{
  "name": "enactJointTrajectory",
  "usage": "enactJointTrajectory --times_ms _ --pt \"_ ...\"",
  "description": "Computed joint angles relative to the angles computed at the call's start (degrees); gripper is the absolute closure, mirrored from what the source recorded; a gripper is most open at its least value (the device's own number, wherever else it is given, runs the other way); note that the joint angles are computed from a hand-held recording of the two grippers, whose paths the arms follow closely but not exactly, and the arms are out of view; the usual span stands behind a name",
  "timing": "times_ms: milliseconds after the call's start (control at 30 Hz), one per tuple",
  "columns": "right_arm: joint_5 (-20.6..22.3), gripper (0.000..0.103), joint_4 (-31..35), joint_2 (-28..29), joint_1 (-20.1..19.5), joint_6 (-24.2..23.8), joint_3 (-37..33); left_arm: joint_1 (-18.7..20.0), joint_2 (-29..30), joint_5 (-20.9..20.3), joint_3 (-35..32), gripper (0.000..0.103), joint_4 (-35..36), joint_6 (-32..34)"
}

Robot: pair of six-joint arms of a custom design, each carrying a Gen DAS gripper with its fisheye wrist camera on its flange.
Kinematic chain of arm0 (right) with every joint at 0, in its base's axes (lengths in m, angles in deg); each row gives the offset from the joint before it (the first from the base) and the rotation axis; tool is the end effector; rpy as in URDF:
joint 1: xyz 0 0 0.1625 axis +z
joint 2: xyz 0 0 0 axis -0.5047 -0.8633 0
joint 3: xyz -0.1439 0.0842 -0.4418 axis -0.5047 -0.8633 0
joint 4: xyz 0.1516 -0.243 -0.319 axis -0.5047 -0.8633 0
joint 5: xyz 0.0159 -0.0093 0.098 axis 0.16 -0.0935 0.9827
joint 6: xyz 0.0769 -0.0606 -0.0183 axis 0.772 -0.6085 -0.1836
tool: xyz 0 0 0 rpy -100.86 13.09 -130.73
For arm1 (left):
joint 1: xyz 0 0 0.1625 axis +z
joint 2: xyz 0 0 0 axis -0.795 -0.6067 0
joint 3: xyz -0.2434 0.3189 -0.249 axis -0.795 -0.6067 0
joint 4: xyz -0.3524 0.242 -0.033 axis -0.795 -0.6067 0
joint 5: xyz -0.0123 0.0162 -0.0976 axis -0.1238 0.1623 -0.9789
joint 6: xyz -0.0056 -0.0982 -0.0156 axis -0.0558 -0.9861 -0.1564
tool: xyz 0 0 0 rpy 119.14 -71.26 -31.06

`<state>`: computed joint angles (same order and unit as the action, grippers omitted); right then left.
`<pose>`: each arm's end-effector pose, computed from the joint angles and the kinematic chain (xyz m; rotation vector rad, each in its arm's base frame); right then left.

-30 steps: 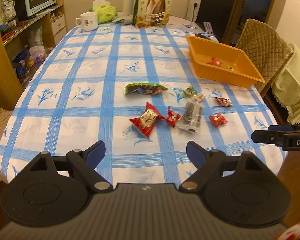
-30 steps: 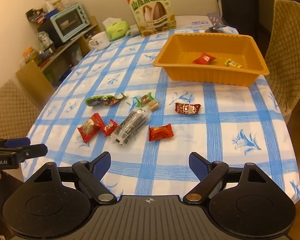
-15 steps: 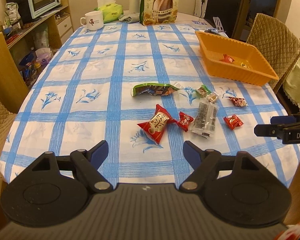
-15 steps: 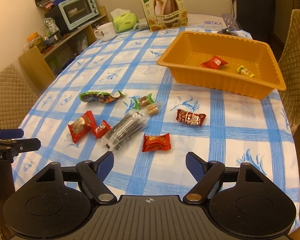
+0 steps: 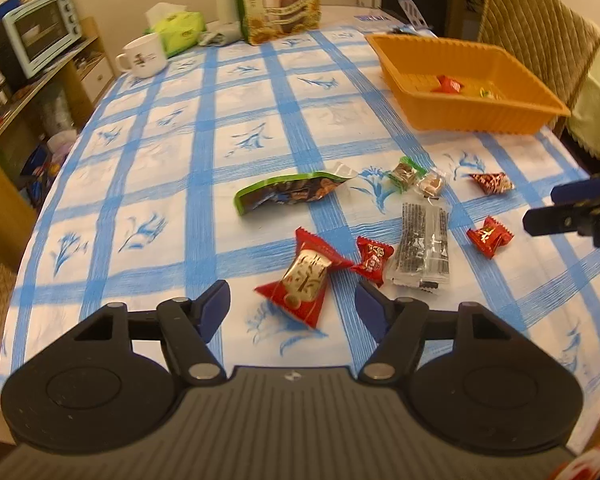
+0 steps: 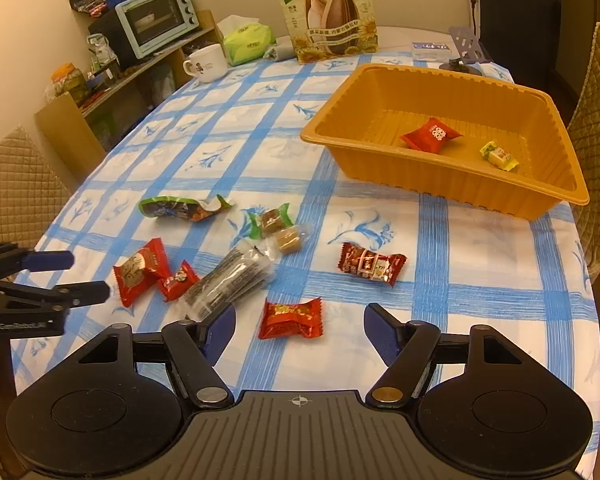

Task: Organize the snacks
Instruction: 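Grasp the red-and-gold packet with the left tool while the right tool grasps a brown candy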

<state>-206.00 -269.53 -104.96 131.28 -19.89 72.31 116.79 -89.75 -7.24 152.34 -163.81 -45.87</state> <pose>0.1662 -0.4484 0.0394 0.0526 -2.4387 0.9871 -0.0640 -0.5612 0.1487 1.1456 2.2350 -0.4482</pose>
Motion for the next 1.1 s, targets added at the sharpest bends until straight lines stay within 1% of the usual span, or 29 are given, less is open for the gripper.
enactJointTrajectory --times_ms 133,200,267,367,467,533,567,600,700,733,867,1100 --pt "0.4 0.032 0.0 -0.5 -0.8 -0.2 0.2 0.2 2.5 0.6 -1.3 0.041 -0.8 3.0" --pt "0.6 0.032 -0.1 -0.8 -1.3 -0.2 0.5 0.3 3.6 1.1 -2.1 0.045 -0.8 4.2" --pt "0.8 0.032 -0.3 -1.0 -1.7 -0.3 0.7 0.5 4.6 1.7 -2.8 0.047 -0.6 5.2" --pt "1.2 0.032 -0.6 -1.3 -2.3 -0.5 0.9 0.6 5.8 2.7 -3.8 0.054 0.2 5.6" --pt "1.6 0.032 -0.8 -1.6 -2.7 -0.8 1.0 0.7 6.3 2.7 -4.4 0.056 0.7 5.5" --pt "2.0 0.032 -0.8 -1.7 -3.0 -1.2 0.9 0.8 6.6 2.7 -4.8 0.061 1.1 5.5" --pt "2.2 0.032 -0.8 -1.8 -3.1 -1.4 0.9 0.8 6.8 2.7 -4.9 0.066 1.2 5.2" --pt "2.5 0.033 -0.7 -1.8 -3.2 -1.6 0.8 0.9 6.8 2.7 -5.0 0.072 1.4 4.9" --pt "3.2 0.034 -0.3 -2.1 -3.5 -2.7 0.3 1.0 6.7 2.4 -5.1 0.078 1.9 3.9" --pt "3.3 0.035 -0.1 -2.0 -3.6 -3.1 0.0 1.0 6.6 2.3 -4.9 0.081 1.5 3.9" --pt "4.5 0.042 1.3 -2.2 -3.9 -4.9 -1.3 1.1 6.0 2.5 -4.8 0.081 1.0 1.9" --pt "6.8 0.049 4.1 -1.7 -5.1 -8.9 -4.6 1.5 3.7 3.6 -4.8 0.081 0.6 -2.5"
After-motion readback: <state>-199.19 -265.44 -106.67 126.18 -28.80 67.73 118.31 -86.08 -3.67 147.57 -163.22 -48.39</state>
